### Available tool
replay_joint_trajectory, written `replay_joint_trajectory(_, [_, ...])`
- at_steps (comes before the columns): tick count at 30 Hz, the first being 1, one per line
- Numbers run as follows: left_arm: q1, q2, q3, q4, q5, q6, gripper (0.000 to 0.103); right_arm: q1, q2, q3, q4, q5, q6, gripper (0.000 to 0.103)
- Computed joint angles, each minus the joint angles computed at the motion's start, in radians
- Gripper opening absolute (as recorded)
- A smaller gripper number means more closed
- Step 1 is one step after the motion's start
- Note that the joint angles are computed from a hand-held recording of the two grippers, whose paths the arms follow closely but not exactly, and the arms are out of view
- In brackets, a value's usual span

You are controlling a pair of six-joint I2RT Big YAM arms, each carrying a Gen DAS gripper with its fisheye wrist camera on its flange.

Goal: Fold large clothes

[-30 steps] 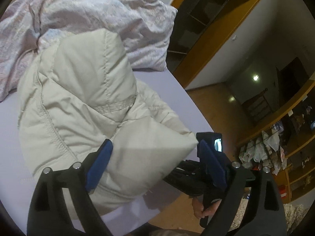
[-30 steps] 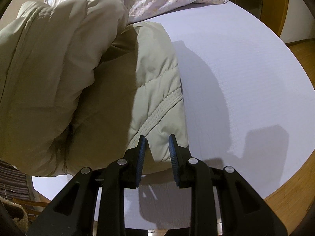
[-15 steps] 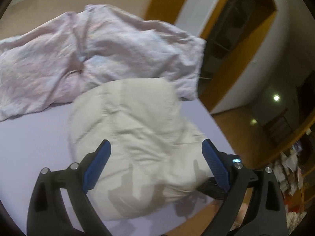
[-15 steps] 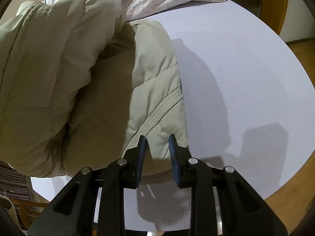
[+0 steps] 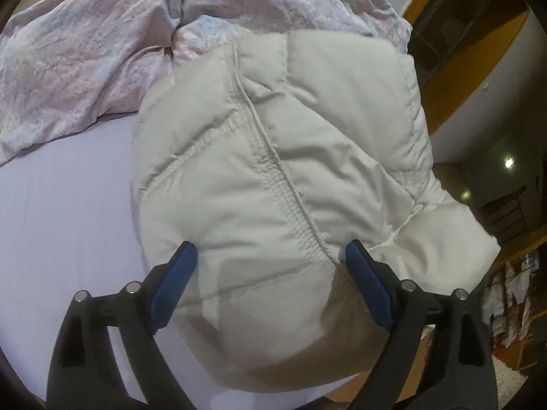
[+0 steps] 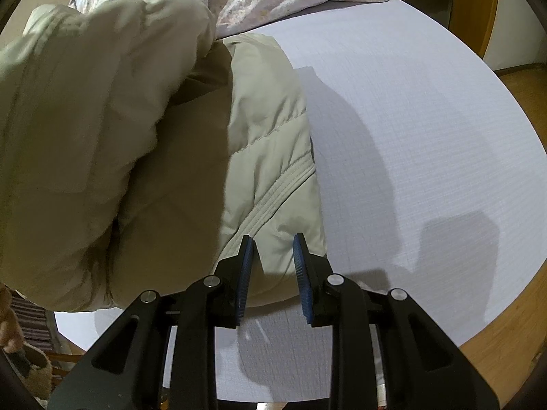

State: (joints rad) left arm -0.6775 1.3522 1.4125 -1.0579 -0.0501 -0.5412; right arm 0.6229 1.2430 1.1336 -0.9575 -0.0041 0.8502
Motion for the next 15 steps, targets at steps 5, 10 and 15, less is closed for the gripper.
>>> replay_joint_trajectory(5, [-0.019, 0.038, 0.03, -0.003, 0.014, 0.008, 0.088, -0.006, -0.01, -0.005, -0.001, 0.005, 0.003, 0.026])
replay_joint_trajectory(10, [-0.044, 0.089, 0.066, -0.009, 0.009, 0.018, 0.09, -0.016, -0.035, -0.019, -0.01, 0.02, 0.005, 0.026])
replay_joint_trajectory(15, [-0.079, 0.143, 0.096, -0.014, -0.013, 0.037, 0.094, -0.029, -0.06, -0.03, -0.028, 0.044, 0.006, 0.026])
